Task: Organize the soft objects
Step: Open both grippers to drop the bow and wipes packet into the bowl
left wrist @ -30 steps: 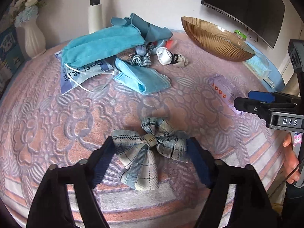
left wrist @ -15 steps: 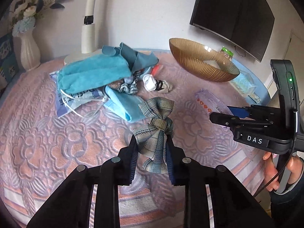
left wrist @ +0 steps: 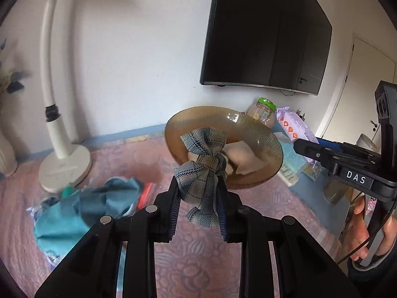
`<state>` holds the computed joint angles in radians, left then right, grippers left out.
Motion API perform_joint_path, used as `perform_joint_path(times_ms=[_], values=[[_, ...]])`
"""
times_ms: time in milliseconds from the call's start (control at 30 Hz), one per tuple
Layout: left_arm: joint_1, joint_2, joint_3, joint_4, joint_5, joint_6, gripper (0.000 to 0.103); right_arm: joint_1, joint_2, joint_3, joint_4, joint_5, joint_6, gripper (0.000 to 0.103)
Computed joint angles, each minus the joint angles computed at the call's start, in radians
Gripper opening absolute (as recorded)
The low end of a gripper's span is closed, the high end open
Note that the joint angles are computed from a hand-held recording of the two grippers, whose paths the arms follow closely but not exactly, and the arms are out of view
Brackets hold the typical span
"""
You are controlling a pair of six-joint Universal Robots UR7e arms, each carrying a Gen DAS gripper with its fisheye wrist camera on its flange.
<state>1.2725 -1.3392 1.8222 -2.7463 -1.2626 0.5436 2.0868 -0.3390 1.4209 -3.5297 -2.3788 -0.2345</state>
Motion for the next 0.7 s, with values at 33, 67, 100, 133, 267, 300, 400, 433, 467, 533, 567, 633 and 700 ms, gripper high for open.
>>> perform_joint_path(times_ms=[33, 67, 100, 133, 267, 300, 400, 433, 467, 533, 567, 633, 700], values=[[-0.007, 0.026, -0.025, 0.014, -0.004, -0.011, 0.023, -0.009, -0.004, -0.014, 0.013, -0.013, 0.022, 0.04], [-0.013, 0.052, -0.049, 0.024, -0.004, -0.02, 0.023, -0.018, -0.011, -0.025, 0.026, -0.02, 0.041, 0.04], [-0.019, 0.086, -0.08, 0.037, -0.001, -0.03, 0.023, -0.031, -0.015, -0.04, 0.041, -0.027, 0.065, 0.04], [-0.024, 0.109, -0.098, 0.041, 0.002, -0.035, 0.024, -0.038, -0.015, -0.059, 0.055, -0.035, 0.076, 0.04], [-0.04, 0.197, -0.158, 0.002, 0.013, -0.051, 0.045, -0.067, 0.007, -0.154, 0.103, -0.015, 0.068, 0.046], [-0.039, 0.212, -0.169, -0.003, 0.015, -0.066, 0.062, -0.074, 0.006, -0.167, 0.131, -0.006, 0.075, 0.05], [-0.036, 0.234, -0.18, -0.044, 0.027, -0.097, 0.074, -0.081, 0.013, -0.174, 0.135, -0.023, 0.06, 0.057], [-0.031, 0.227, -0.169, -0.055, 0.019, -0.098, 0.074, -0.081, 0.012, -0.166, 0.133, -0.023, 0.056, 0.057], [-0.026, 0.221, -0.17, -0.04, 0.013, -0.097, 0.074, -0.082, 0.011, -0.156, 0.134, -0.02, 0.058, 0.057], [-0.017, 0.2, -0.168, 0.0, 0.012, -0.102, 0.074, -0.084, -0.001, -0.122, 0.153, -0.01, 0.082, 0.057], [-0.012, 0.189, -0.165, 0.012, 0.007, -0.109, 0.074, -0.085, -0.006, -0.106, 0.162, -0.005, 0.099, 0.057], [0.004, 0.149, -0.157, 0.057, -0.039, -0.135, 0.074, -0.085, -0.022, -0.071, 0.18, 0.02, 0.149, 0.057], [0.013, 0.103, -0.137, 0.075, -0.07, -0.15, 0.074, -0.081, -0.037, -0.041, 0.2, 0.053, 0.193, 0.057]])
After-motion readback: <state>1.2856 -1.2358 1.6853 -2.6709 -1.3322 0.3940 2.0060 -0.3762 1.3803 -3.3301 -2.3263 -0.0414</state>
